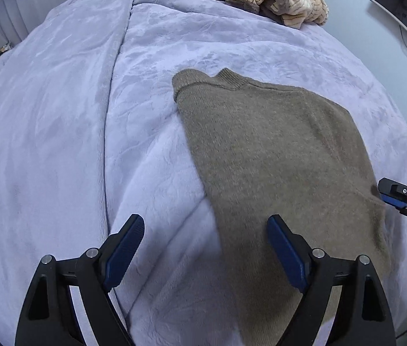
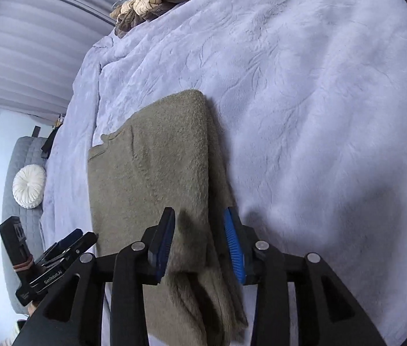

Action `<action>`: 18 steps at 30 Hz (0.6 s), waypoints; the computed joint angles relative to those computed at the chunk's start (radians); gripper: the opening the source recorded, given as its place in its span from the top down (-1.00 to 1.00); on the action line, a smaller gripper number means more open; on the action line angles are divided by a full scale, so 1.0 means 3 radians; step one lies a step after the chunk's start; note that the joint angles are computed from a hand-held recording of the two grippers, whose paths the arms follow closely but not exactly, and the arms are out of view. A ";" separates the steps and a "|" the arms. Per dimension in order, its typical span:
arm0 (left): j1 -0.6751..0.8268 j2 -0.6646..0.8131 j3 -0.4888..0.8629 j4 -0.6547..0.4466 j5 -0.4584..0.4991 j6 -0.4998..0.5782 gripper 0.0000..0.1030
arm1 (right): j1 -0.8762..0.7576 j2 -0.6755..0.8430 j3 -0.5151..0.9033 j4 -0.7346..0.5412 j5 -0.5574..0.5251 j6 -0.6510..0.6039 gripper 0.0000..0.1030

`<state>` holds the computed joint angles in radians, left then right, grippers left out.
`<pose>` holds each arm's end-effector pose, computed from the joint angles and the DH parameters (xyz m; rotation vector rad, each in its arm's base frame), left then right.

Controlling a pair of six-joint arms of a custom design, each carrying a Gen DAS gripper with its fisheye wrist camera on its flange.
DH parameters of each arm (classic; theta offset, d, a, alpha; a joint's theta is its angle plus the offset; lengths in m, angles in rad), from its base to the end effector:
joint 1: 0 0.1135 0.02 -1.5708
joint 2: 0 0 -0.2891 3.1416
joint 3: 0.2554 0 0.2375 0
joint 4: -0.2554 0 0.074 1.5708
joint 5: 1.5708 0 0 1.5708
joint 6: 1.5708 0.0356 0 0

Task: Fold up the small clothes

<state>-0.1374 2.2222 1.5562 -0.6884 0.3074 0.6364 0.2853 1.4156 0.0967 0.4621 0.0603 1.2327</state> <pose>0.4306 -0.0704 0.1432 1.1146 2.6091 -0.3498 0.1565 0.0437 0.1088 1.1749 2.2297 0.5917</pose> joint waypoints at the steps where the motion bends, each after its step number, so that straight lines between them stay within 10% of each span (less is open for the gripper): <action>1: 0.0048 -0.0009 0.0015 -0.0132 0.0072 0.0061 -0.70 | 0.0123 -0.0205 0.0002 -0.0183 0.0038 0.0100 -0.07; 7: 0.0161 -0.0153 -0.0258 -0.0429 0.0265 0.0266 0.25 | 0.1424 -0.0960 0.0200 -0.1423 0.0839 0.0885 0.34; 12: 0.0094 -0.0319 -0.0825 -0.0022 0.0111 0.0269 0.26 | 0.1461 -0.0069 0.0800 -0.1700 0.0694 0.0620 0.34; 15: 0.0156 -0.0266 -0.0913 0.0042 0.0087 0.0255 0.26 | 0.1503 0.0003 0.0731 -0.1594 0.0687 0.0672 0.87; 18: 0.0208 -0.0261 -0.0999 0.0117 0.0051 0.0277 0.25 | 0.1554 0.0108 0.0444 -0.1178 0.0659 0.0946 0.87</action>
<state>-0.0750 2.1439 1.2564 -0.6534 0.3227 0.7196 0.7515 1.4479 0.2300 0.1085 0.2579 1.5166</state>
